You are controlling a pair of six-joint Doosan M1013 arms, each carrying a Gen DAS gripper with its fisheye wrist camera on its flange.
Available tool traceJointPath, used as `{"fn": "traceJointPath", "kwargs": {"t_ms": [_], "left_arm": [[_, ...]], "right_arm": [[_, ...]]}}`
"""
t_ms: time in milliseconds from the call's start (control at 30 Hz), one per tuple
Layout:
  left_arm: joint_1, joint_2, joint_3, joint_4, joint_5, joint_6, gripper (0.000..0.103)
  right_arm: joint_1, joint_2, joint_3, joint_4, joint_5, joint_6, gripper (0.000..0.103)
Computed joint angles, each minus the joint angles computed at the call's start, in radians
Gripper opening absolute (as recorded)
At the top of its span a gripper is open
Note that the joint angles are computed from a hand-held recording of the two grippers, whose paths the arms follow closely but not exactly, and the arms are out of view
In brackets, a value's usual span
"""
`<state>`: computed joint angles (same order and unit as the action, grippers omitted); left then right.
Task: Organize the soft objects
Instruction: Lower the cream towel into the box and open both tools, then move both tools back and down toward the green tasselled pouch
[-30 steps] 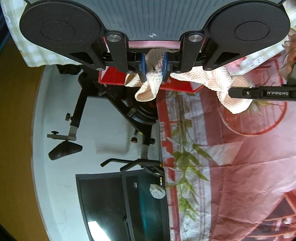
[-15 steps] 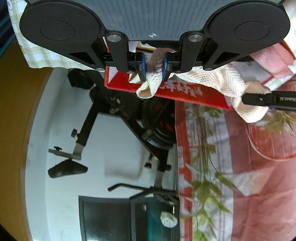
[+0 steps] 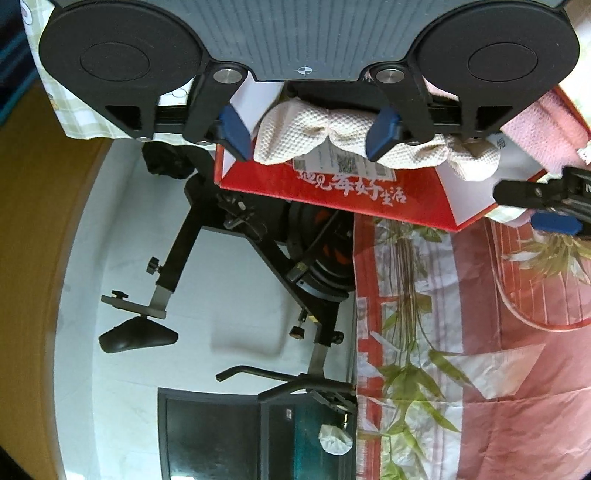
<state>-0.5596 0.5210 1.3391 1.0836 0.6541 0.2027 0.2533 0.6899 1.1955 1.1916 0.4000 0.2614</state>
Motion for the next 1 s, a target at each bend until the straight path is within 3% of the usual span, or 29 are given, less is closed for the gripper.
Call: {"fn": "traceJointPath", "kwargs": {"t_ms": [67, 133, 233, 467, 833, 1000], "left_arm": [[-0.006, -0.009, 0.009, 0.013, 0.003, -0.023, 0.103], [-0.012, -0.015, 0.013, 0.013, 0.016, -0.049, 0.103], [-0.025, -0.03, 0.03, 0.049, 0.036, -0.108, 0.103], [-0.055, -0.065, 0.079, 0.122, 0.06, -0.211, 0.103], [-0.101, -0.089, 0.158, 0.226, 0.097, -0.309, 0.103], [-0.112, -0.098, 0.19, 0.269, 0.065, -0.378, 0.103]], "right_arm": [[-0.004, -0.011, 0.017, 0.019, -0.001, -0.008, 0.078], [-0.008, -0.025, 0.041, 0.057, -0.002, -0.035, 0.092], [-0.013, -0.049, 0.08, 0.124, -0.006, -0.106, 0.102], [-0.027, -0.103, 0.17, 0.243, 0.016, -0.204, 0.103], [-0.053, -0.161, 0.303, 0.516, 0.06, -0.479, 0.103], [-0.066, -0.171, 0.342, 0.547, 0.086, -0.506, 0.103]]}}
